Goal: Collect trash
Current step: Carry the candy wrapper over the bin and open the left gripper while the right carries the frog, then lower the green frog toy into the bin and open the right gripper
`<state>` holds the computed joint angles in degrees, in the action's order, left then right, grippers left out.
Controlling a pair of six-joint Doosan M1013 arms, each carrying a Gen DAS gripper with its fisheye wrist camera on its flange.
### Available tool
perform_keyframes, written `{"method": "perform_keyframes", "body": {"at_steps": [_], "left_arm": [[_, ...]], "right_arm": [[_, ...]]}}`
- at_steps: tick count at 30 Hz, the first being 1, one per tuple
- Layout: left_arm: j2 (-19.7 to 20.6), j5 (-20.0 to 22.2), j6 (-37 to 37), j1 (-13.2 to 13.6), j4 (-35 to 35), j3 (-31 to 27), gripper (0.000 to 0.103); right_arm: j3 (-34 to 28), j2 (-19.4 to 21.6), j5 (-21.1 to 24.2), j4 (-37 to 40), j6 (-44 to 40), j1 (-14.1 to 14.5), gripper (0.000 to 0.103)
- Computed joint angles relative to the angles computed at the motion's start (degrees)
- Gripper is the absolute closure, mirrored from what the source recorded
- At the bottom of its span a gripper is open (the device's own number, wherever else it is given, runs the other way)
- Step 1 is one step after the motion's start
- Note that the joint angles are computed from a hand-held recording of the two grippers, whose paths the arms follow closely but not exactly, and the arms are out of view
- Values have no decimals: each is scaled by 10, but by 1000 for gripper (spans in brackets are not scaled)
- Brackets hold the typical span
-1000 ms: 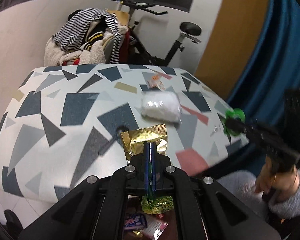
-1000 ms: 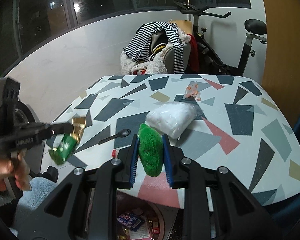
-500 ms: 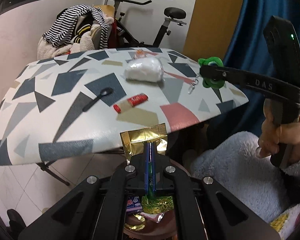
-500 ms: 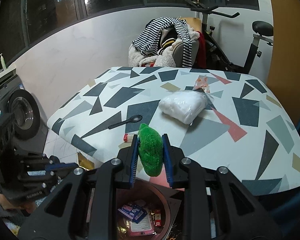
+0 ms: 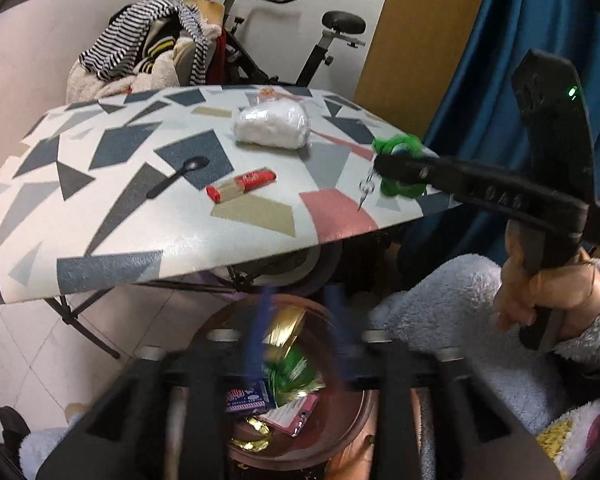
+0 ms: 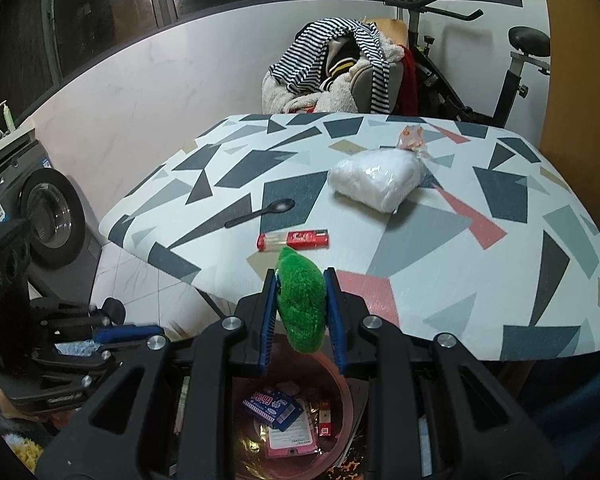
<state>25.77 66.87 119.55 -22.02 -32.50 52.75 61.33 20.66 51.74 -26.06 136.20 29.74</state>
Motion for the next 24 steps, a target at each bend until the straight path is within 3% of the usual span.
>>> {"method": "perform_keyframes", "body": {"at_steps": [3, 5, 8, 16, 24], "left_arm": [[-9, -31, -2, 1, 1, 7, 45], [-15, -55, -11, 2, 7, 12, 28], [-23, -90, -28, 4, 22, 18, 13], [-33, -156, -93, 16, 63, 26, 6], [-33, -165, -173, 22, 127, 29, 6]], "right_arm": [[2, 1, -2, 3, -1, 1, 77], [5, 1, -4, 7, -1, 1, 77], [11, 2, -12, 22, -3, 0, 77], [16, 13, -12, 97, -52, -4, 77], [-10, 43, 42, 118, -146, 9, 76]]}}
